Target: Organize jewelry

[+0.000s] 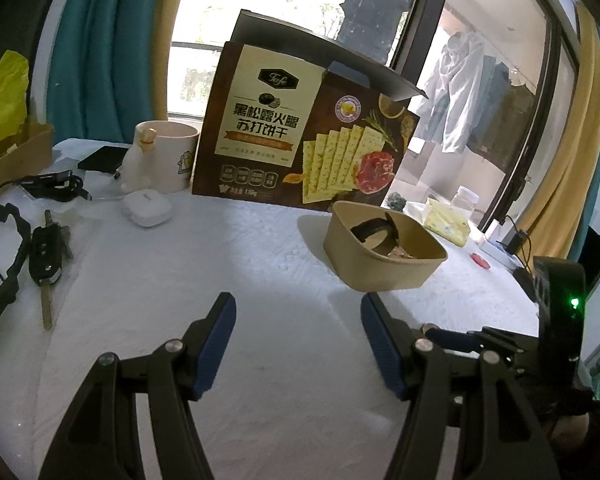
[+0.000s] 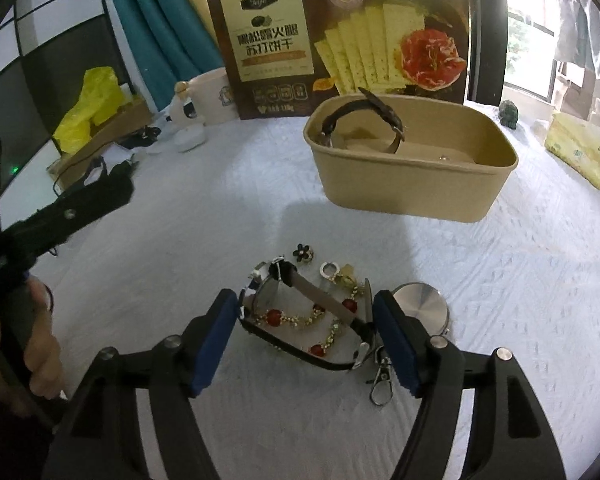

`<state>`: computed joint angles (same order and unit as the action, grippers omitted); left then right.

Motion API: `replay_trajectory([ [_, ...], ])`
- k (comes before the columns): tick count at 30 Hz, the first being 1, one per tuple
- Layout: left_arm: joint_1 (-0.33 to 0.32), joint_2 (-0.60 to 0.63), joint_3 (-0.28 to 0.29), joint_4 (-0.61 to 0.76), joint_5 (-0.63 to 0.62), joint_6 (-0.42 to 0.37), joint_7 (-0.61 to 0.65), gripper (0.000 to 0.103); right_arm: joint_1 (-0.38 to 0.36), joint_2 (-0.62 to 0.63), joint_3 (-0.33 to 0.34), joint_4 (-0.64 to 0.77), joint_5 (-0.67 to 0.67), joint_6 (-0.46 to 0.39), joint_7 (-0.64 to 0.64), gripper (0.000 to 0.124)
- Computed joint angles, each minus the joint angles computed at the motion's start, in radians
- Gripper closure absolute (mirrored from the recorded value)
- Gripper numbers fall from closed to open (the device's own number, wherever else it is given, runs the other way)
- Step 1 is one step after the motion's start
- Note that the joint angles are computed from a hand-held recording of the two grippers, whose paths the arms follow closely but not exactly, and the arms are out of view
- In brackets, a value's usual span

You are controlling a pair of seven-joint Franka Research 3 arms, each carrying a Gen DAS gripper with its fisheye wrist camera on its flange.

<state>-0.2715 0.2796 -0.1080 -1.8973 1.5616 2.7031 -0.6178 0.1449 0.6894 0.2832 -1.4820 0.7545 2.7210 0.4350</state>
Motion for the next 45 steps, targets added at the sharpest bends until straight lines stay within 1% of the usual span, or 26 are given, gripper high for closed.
replay_trajectory([
  [3,0.002,-0.005,0.001,-0.01,-0.002,0.0,-0.012,0.038,0.021,0.009,-0.015,0.009,-0.027,0.009,0.015,0.055],
  [6,0.003,-0.004,0.0,-0.008,-0.012,-0.004,-0.002,0.038,0.031,0.026,-0.026,0.026,-0.056,-0.005,0.048,0.055],
  [8,0.003,-0.002,-0.001,-0.004,-0.02,-0.004,0.011,0.038,0.015,0.025,-0.007,0.021,-0.046,0.002,0.026,0.061],
  [14,-0.005,0.015,0.0,0.02,-0.056,-0.006,0.064,0.038,-0.035,0.003,0.046,-0.01,0.022,0.023,-0.073,0.077],
  [19,-0.021,0.042,0.003,0.058,-0.118,-0.009,0.142,0.038,-0.072,-0.019,0.065,-0.016,0.102,-0.019,-0.139,0.079],
  [21,-0.029,0.057,0.004,0.079,-0.156,-0.013,0.188,0.038,-0.081,-0.027,0.063,-0.015,0.136,-0.038,-0.162,0.08],
  [22,-0.034,0.064,0.007,0.088,-0.169,-0.013,0.203,0.038,-0.083,-0.03,0.061,-0.014,0.153,-0.044,-0.172,0.089],
  [23,-0.039,0.072,0.008,0.099,-0.187,-0.014,0.225,0.038,-0.092,-0.032,0.06,-0.005,0.169,-0.071,-0.177,0.09],
  [24,-0.044,0.081,0.01,0.112,-0.208,-0.016,0.251,0.038,-0.091,-0.033,0.051,0.0,0.18,-0.081,-0.178,0.091],
  [26,-0.053,0.102,0.012,0.137,-0.256,-0.018,0.306,0.038,-0.09,-0.034,0.041,0.004,0.202,-0.078,-0.206,0.093],
  [27,-0.058,0.115,0.013,0.152,-0.282,-0.018,0.336,0.038,-0.089,-0.032,0.034,0.008,0.207,-0.085,-0.212,0.093],
  [30,-0.074,0.15,0.019,0.192,-0.358,-0.017,0.421,0.038,-0.106,-0.02,0.022,0.032,0.224,-0.158,-0.212,0.094],
  [34,-0.102,0.198,0.03,0.248,-0.454,-0.018,0.527,0.038,-0.123,-0.009,0.006,0.051,0.253,-0.215,-0.212,0.094],
  [35,-0.111,0.206,0.035,0.259,-0.472,-0.02,0.546,0.038,-0.125,-0.002,-0.001,0.063,0.255,-0.233,-0.194,0.094],
  [38,-0.132,0.224,0.051,0.283,-0.513,-0.022,0.586,0.038,-0.105,0.019,-0.039,0.087,0.227,-0.207,-0.12,0.094],
  [39,-0.138,0.227,0.056,0.287,-0.523,-0.023,0.596,0.038,-0.112,0.032,-0.041,0.103,0.218,-0.228,-0.097,0.094],
  [40,-0.144,0.227,0.062,0.288,-0.528,-0.023,0.601,0.038,-0.127,0.051,-0.04,0.131,0.213,-0.275,-0.067,0.093],
  [42,-0.155,0.225,0.073,0.289,-0.532,-0.024,0.603,0.038,-0.141,0.073,-0.044,0.166,0.197,-0.333,-0.018,0.088],
  [44,-0.163,0.222,0.082,0.286,-0.529,-0.022,0.601,0.038,-0.14,0.073,-0.049,0.164,0.181,-0.334,-0.002,0.077],
  [45,-0.165,0.22,0.084,0.285,-0.528,-0.021,0.6,0.038,-0.14,0.073,-0.05,0.164,0.175,-0.337,0.004,0.076],
])
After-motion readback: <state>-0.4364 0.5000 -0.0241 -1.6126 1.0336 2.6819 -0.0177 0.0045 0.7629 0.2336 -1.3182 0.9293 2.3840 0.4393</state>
